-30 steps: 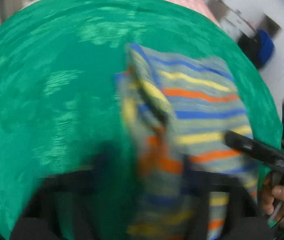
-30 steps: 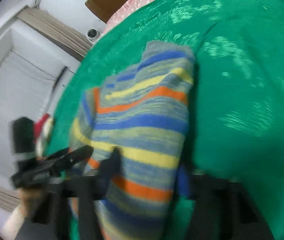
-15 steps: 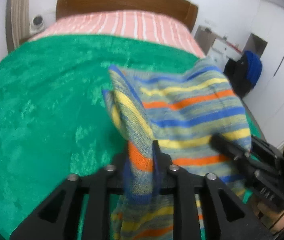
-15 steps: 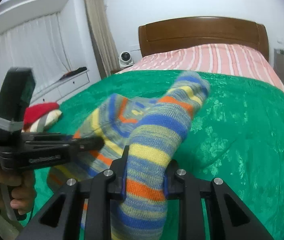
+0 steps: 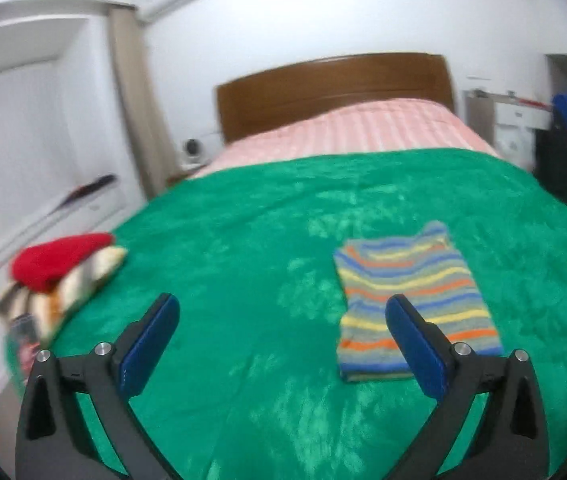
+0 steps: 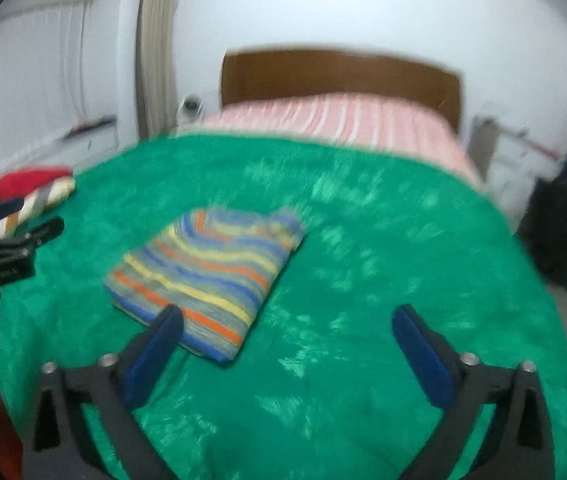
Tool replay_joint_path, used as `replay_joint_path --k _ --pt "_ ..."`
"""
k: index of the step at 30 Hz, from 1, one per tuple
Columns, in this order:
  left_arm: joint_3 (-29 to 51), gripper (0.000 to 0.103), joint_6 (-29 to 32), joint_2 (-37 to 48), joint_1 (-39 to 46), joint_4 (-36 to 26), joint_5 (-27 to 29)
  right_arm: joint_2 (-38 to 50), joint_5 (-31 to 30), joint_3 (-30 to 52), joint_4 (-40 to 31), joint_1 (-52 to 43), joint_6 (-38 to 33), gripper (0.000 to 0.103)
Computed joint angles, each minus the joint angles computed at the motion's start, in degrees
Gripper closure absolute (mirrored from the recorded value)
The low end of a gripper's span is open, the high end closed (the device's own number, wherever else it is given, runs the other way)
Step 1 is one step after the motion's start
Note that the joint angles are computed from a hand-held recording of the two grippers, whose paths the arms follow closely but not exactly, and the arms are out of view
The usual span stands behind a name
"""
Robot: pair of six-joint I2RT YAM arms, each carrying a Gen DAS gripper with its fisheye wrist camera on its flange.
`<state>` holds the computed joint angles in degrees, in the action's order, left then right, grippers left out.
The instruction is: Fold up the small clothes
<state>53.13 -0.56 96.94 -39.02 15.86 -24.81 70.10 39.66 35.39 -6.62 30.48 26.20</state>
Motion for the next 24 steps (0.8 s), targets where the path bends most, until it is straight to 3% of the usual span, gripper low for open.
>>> replay_joint_path --k 4,7,9,14,24 --pt "-1.9 0.000 -5.4 -7.5 -1.0 -11.8 7.4 -4.0 -1.2 1.6 -14.0 4.7 11.8 0.000" --pt "-0.3 0.000 -9.1 -8.8 -2.1 -23.1 8.1 -6.0 -1.2 0.2 -19.5 9.8 18.9 0.000" --pt "-1.4 0.000 -9.6 -10.7 -3.0 -26.4 7.7 -6.4 -0.1 1.0 -24.0 13.8 24.1 0.000" --pt "-5.1 0.000 -10.6 -17.3 -4.5 -29.4 7.6 0.1 0.8 10.0 -37.5 20.3 32.5 0.000" --pt "-7.8 0.000 -11.0 -20.5 -4.5 -28.4 6.3 1.9 3.9 13.0 -42.7 25.4 38.4 0.000"
